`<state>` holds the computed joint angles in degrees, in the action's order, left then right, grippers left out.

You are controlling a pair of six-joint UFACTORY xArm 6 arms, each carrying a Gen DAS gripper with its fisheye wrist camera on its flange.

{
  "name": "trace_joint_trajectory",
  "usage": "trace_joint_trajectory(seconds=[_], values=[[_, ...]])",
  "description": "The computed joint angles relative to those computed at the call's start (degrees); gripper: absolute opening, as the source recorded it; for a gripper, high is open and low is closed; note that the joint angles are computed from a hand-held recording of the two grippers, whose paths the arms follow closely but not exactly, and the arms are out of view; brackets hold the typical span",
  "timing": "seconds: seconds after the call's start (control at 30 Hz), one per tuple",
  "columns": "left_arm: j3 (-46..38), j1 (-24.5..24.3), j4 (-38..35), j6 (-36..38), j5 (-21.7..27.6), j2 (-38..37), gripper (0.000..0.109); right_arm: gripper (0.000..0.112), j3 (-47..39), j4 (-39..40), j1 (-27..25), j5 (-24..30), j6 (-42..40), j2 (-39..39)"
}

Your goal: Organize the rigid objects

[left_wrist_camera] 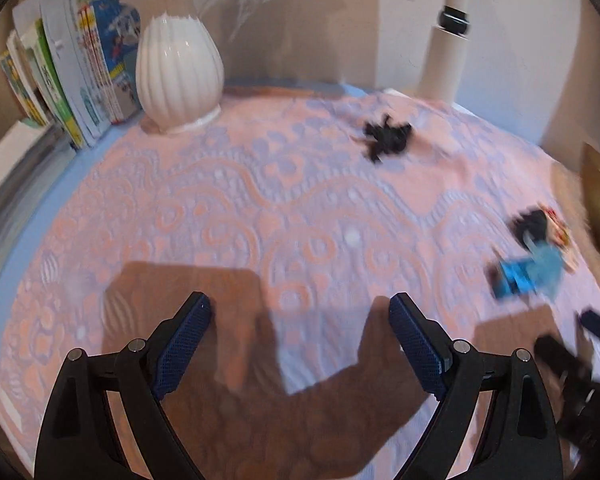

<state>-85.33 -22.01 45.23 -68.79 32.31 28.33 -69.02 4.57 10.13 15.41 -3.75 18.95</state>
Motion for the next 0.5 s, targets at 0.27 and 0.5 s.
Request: trace_joint_trajectory(seconds=[0.27,0.5], values=[[-6.0,-0.8,-1.2,-6.0,5.4,4.2,0.103,0.103,-12.0,-26.3,0.2,3.6,25.3,8.2],[-5.1,-0.4,-1.9,-5.9,4.1,3.6,0.103,0.103,-14.6,-21.6,0.5,5.2,27.5,10.2]])
